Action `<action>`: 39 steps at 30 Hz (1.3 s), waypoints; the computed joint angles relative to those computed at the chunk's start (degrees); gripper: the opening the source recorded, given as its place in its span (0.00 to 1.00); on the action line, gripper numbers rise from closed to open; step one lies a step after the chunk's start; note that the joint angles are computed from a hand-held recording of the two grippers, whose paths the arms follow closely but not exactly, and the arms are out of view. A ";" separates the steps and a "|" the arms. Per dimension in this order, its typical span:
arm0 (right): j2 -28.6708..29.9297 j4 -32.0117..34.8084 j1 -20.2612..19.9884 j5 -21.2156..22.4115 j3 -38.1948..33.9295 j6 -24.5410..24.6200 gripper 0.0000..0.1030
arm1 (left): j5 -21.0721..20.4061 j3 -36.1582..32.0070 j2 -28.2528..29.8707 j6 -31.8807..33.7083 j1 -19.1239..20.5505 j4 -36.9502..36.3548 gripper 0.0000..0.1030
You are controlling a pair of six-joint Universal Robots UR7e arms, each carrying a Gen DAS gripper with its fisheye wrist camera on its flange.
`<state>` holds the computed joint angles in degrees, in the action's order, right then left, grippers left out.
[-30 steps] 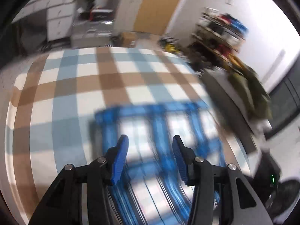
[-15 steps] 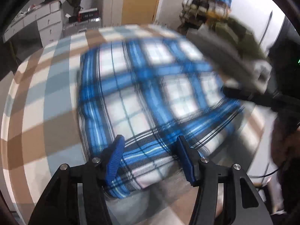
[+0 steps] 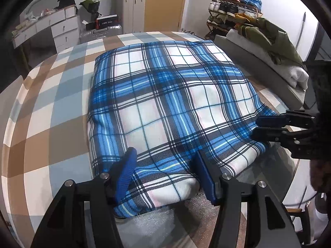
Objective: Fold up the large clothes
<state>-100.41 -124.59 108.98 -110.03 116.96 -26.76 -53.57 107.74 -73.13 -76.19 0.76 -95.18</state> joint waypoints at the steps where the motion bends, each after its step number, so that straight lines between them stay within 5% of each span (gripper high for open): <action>1: 0.21 1.16 0.84 -0.81 -0.63 0.51 0.40 | -0.25 -0.47 0.52 -0.94 -0.92 0.44 0.50; 7: 4.89 -4.15 5.47 -0.63 -6.35 0.39 0.40 | 0.34 -0.85 1.13 -1.48 -1.32 1.04 0.51; 10: 10.53 -9.24 7.30 -1.07 -10.53 -0.17 0.58 | 0.47 -0.37 0.75 -1.95 -1.50 0.33 0.51; 16: 22.68 -10.79 7.97 -10.75 -18.32 -2.10 0.59 | 1.10 -0.30 1.03 -2.21 -1.84 0.50 0.51; 18: 26.53 -5.66 6.34 -14.89 -20.49 0.04 0.59 | 1.26 -0.32 1.13 -2.44 -1.93 0.55 0.51; 23: 27.84 3.25 5.60 -13.31 -24.77 8.68 0.61 | 1.58 -0.51 1.35 -2.71 -2.14 1.02 0.51; 27: 28.06 0.60 8.09 -5.57 -26.04 5.33 0.63 | 1.58 -0.75 1.56 -2.92 -2.23 1.18 0.52; 31: 32.83 0.68 8.82 -11.23 -24.64 3.79 0.68 | 1.65 -1.05 1.90 -2.80 -2.33 1.71 0.52; 34: 32.96 -6.20 9.43 -13.12 -21.32 -1.60 0.76 | 1.65 -1.20 2.07 -2.95 -2.39 1.84 0.52; 39: 27.74 3.60 7.64 -6.68 -24.22 4.30 0.74 | 1.69 -1.38 2.32 -3.13 -2.46 1.95 0.53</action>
